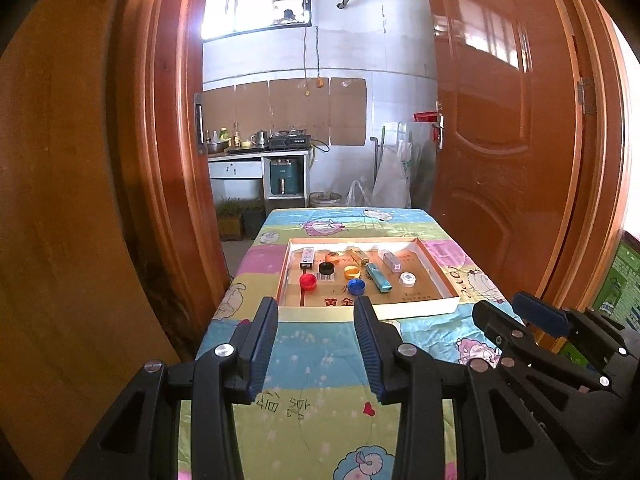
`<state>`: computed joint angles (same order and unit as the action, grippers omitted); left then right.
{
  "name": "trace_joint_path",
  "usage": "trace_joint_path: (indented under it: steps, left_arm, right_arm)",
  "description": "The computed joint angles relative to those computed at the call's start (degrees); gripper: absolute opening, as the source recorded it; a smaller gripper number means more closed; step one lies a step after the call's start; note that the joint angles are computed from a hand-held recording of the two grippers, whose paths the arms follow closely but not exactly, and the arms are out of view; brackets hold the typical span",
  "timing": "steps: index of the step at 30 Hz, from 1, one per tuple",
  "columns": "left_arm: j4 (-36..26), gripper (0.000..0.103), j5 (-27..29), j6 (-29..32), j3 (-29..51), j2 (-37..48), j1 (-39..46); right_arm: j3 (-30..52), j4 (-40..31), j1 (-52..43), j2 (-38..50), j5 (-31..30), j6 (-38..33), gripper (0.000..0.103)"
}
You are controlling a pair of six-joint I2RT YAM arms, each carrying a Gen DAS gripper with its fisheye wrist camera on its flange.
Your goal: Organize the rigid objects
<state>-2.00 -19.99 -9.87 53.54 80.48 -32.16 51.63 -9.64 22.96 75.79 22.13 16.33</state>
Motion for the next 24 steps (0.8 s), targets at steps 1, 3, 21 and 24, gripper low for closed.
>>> trace_joint_path:
  steps: [1, 3, 21, 24]
  left_arm:
    - [0.1, 0.039, -0.2, -0.1, -0.4, -0.4, -0.1]
    - [0.1, 0.039, -0.2, -0.1, -0.8, -1.0, -0.1]
    - [1.6, 0.039, -0.2, -0.2, -4.6, -4.2, -0.2]
    - [1.7, 0.039, -0.1, -0.2, -4.7, -4.2, -0.2]
  right_arm:
    - [-0.1, 0.1, 0.3, -0.2, 0.2, -0.1, 0.040]
    - [-0.4, -0.2, 1.2, -0.7, 1.0, 0.1, 0.040]
    - [-1.1, -0.6, 4.3, -2.1, 4.0, 0.8, 0.040]
    - [-1.2, -0.5, 4.4, -2.2, 4.2, 0.7, 0.040]
